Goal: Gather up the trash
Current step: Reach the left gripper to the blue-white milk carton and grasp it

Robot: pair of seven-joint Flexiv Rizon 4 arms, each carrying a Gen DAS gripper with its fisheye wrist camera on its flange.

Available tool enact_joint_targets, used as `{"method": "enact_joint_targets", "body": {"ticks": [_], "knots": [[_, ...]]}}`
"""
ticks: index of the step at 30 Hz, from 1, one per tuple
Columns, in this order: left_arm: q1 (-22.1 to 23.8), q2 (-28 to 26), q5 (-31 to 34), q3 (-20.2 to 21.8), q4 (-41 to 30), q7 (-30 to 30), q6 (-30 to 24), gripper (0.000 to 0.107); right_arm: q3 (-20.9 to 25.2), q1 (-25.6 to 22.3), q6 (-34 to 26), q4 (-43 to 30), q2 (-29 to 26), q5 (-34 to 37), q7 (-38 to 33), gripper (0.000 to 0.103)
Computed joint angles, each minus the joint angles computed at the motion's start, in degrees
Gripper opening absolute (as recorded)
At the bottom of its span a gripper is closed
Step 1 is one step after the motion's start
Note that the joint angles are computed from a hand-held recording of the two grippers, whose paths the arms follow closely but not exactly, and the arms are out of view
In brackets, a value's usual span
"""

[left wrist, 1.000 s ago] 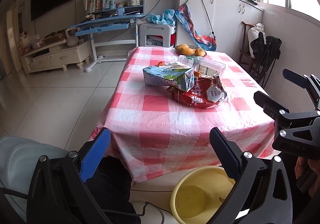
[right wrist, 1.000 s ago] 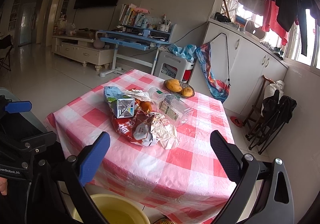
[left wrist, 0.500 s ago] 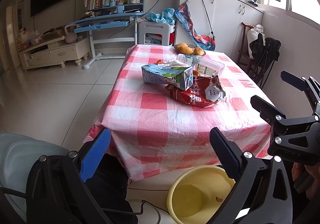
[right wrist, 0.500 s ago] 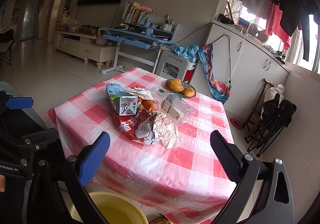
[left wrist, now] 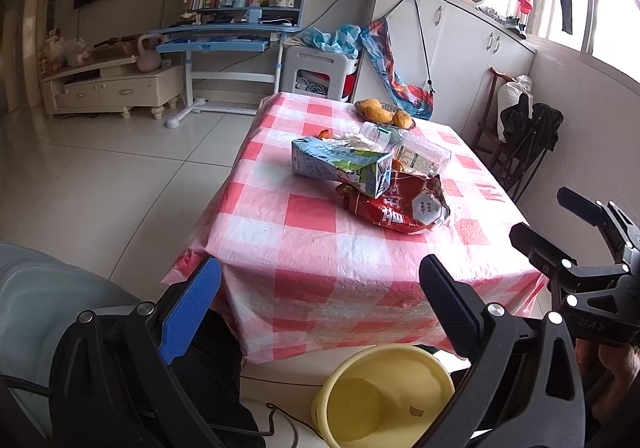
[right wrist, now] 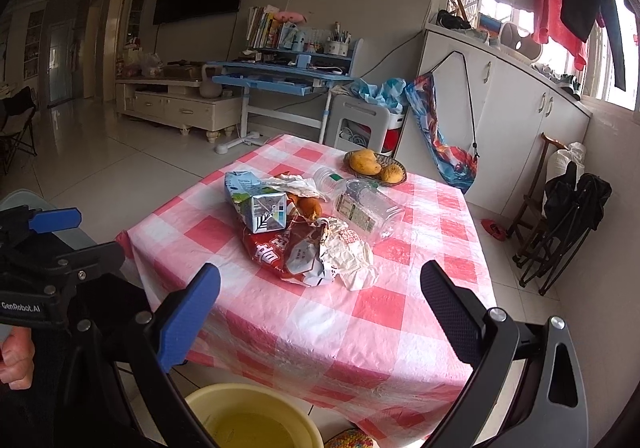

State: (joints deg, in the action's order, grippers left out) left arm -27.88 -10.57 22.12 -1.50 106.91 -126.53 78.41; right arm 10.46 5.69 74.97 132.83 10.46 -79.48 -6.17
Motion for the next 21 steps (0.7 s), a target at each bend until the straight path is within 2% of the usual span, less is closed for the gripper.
{"method": "enact_joint_targets", "body": {"ticks": [5,10,15,19,21], "knots": [[2.0,-2.3,-6.7,-2.5,-1.4,5.5,-0.9,0.096,-1.0,0.3,4.5,0.9,-1.8,12.3,-7.3,0.096],[6.7,-6.4,-23.6,-8.5,-2.6,15.4,0.6,0.096,-0.8,1.1,6.8,-0.3,-3.9,24.7,-18.3,0.096],[9.9,-12.5,-38.3,-13.4,-7.6,21.6,-0.2,0.096,-1.1,3.5,7.5,-3.6,-7.7,36.9,-31.7,0.096],[7.6,-18.5,-40.4,-11.1,-16.0,21.3,-4.9,0.096,-1.3,5.1,7.3,-6.2,-11.1,44.0,-37.6,0.096],[7.4,-21.4,-41.9,-11.0,-19.4,20.5,-6.9,0.096,-1.1,5.9,6.8,-7.2,-12.1,49.8,-40.9,0.091]]}}
